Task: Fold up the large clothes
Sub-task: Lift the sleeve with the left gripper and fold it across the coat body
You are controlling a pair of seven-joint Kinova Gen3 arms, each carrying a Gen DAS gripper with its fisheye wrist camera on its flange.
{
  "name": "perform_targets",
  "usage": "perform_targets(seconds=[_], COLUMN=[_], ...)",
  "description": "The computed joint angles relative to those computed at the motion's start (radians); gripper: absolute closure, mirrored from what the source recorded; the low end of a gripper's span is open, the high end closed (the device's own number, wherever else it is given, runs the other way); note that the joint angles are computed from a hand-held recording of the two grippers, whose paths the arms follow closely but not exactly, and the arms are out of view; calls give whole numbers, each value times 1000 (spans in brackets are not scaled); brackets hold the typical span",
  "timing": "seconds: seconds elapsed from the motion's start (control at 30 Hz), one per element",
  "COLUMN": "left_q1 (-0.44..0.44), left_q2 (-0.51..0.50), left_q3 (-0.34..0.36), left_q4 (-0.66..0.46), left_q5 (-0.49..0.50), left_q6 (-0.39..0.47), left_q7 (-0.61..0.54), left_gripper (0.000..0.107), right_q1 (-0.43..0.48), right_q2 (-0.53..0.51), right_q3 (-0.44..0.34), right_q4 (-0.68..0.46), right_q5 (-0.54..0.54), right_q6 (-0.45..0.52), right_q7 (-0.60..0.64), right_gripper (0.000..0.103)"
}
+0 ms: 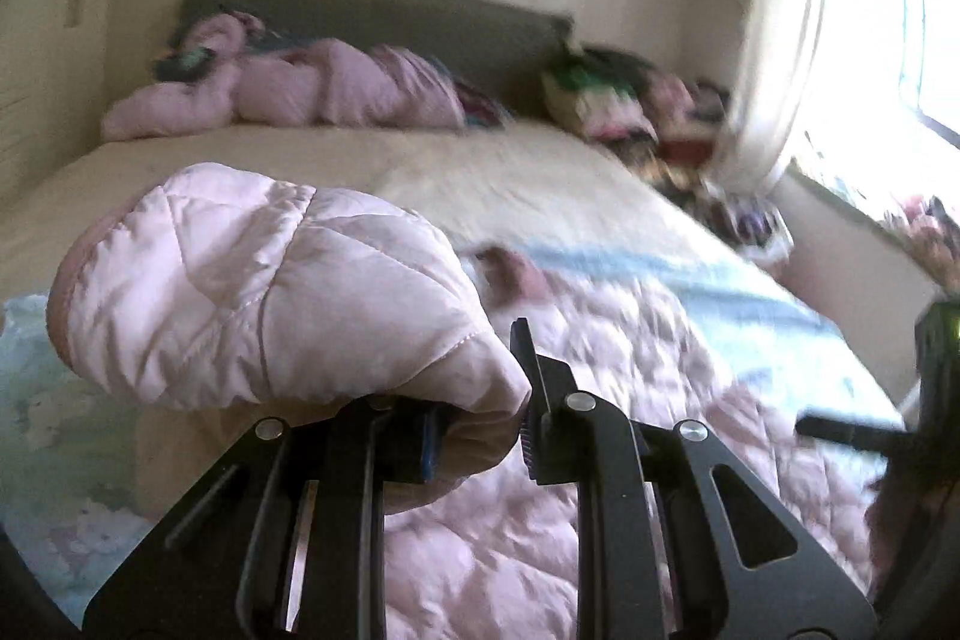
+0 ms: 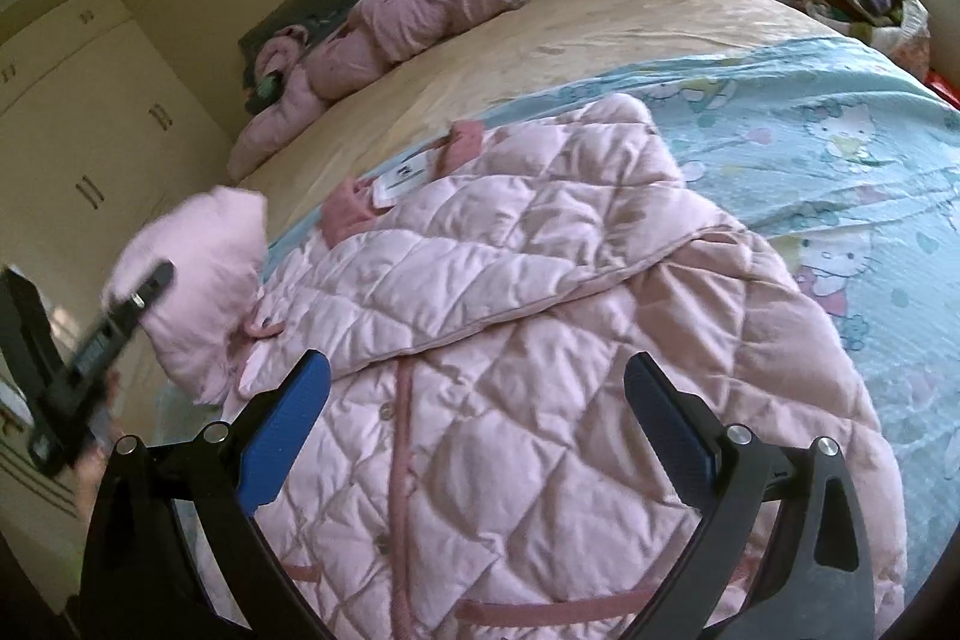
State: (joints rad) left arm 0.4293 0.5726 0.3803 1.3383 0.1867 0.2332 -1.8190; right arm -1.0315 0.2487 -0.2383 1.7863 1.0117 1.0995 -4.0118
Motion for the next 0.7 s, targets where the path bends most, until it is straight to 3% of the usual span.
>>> perform_targets(seconds=[0.07, 0.33, 0.43, 0.5, 0.63, 0.7], left_q1=[17, 199, 282, 290, 392, 413], left_q2=[29, 95, 105, 109, 91, 92], left_q3=[1, -150, -228, -228, -333, -348], left_q4=[-34, -114, -112, -113, -53, -44], left_q5=[-14, -166, -256, -274, -396, -435], left_q6=[58, 189, 200, 212, 153, 151], left_q7=[-16, -75, -77, -82, -60, -54], left_gripper=[95, 94, 93, 91, 90, 87], right_q1=[-2, -5, -3, -2, 1, 5], right_q2=[-9, -46, -57, -64, -73, -75], right_q3=[0, -28, -41, -50, -63, -67], right_q4=[14, 81, 98, 110, 123, 125], right_q5=[-6, -10, -12, -13, -16, -18], right_q6=[11, 63, 83, 95, 107, 110], right_q7=[-22, -133, -163, -183, -204, -207], right_gripper=[5, 5, 5, 5, 5, 5])
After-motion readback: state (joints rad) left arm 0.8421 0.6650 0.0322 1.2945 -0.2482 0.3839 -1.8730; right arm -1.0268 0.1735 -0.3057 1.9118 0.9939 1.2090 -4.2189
